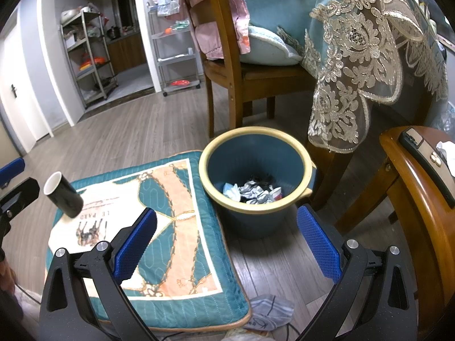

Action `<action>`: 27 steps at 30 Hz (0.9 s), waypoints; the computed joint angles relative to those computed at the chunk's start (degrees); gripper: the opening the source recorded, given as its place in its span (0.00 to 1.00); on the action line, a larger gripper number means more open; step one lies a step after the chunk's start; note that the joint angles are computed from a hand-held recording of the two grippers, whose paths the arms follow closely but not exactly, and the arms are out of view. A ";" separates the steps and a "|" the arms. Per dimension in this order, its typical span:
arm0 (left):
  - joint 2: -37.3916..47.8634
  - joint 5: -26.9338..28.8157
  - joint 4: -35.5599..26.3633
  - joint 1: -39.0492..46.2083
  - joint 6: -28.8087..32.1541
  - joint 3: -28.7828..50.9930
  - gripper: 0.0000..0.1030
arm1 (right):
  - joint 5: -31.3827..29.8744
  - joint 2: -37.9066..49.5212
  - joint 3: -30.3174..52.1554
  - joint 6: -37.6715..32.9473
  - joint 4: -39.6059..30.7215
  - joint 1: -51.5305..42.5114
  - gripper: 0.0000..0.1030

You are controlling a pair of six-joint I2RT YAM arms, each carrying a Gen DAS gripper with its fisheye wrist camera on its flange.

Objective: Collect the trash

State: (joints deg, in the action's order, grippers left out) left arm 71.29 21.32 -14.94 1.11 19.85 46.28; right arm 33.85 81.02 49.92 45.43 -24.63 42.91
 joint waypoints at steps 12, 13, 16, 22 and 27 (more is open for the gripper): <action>0.05 0.34 -0.32 0.05 -0.11 0.39 0.94 | 0.00 -0.07 -0.16 -0.02 0.06 -0.03 0.95; 0.05 0.25 -0.30 -0.07 -0.17 0.38 0.94 | 0.00 -0.07 -0.16 -0.02 0.06 -0.03 0.95; 0.00 0.20 -0.29 -0.18 -0.26 0.39 0.94 | -0.06 -0.02 -0.13 -0.01 -0.01 -0.06 0.95; 0.10 0.25 -0.33 -0.13 -0.42 0.46 0.94 | -0.05 -0.02 -0.07 0.04 -0.05 -0.03 0.95; -0.09 0.28 -0.29 -0.50 -0.02 0.41 0.94 | -0.09 0.05 0.01 0.12 -0.17 -0.04 0.95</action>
State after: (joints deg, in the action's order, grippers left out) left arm 71.20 21.61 -15.23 0.61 19.83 46.69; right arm 33.76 81.07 49.93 45.55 -24.80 42.88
